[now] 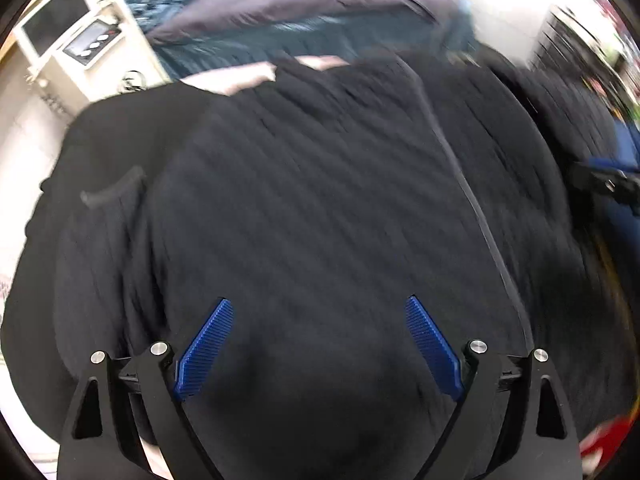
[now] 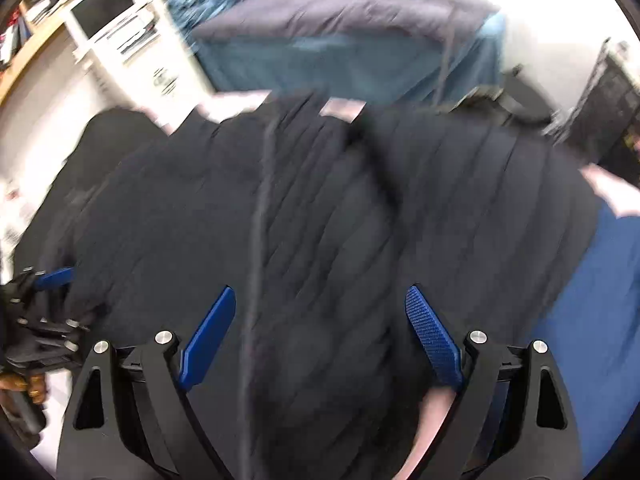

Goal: Fold large clothes

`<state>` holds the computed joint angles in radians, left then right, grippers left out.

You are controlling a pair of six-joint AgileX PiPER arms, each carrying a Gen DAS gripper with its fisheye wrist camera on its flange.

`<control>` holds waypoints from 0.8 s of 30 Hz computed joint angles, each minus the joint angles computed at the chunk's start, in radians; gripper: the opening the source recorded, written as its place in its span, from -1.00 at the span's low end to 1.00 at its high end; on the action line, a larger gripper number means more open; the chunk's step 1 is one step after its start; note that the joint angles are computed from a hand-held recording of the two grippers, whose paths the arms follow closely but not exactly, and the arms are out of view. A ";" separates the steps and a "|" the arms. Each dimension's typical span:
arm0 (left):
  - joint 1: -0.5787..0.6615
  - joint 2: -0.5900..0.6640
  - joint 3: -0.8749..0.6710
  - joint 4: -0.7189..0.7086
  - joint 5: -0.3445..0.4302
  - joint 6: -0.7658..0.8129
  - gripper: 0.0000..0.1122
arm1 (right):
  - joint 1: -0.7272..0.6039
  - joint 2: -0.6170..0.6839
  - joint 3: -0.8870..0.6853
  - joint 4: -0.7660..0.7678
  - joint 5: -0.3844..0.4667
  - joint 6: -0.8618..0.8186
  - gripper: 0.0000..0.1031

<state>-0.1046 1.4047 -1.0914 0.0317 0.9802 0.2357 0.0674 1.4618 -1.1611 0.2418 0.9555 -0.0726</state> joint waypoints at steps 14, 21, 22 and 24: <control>0.173 -0.325 0.613 0.026 -0.119 0.170 0.69 | 0.198 -0.398 0.613 -0.270 0.069 0.087 0.76; 0.181 -0.307 0.625 0.032 -0.139 0.135 0.74 | -0.060 -0.345 0.604 -0.129 0.129 0.030 0.87; 0.173 -0.316 0.621 0.034 -0.118 0.127 0.74 | -0.062 -0.336 0.590 -0.131 0.144 0.024 0.87; 0.186 -0.287 0.583 0.045 -0.085 0.131 0.72 | -0.049 -0.321 0.555 -0.145 0.178 0.023 0.87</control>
<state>0.0810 1.1180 -0.5079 0.0770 0.8954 0.3667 0.0183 1.1405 -0.6061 0.0965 1.1338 -0.0501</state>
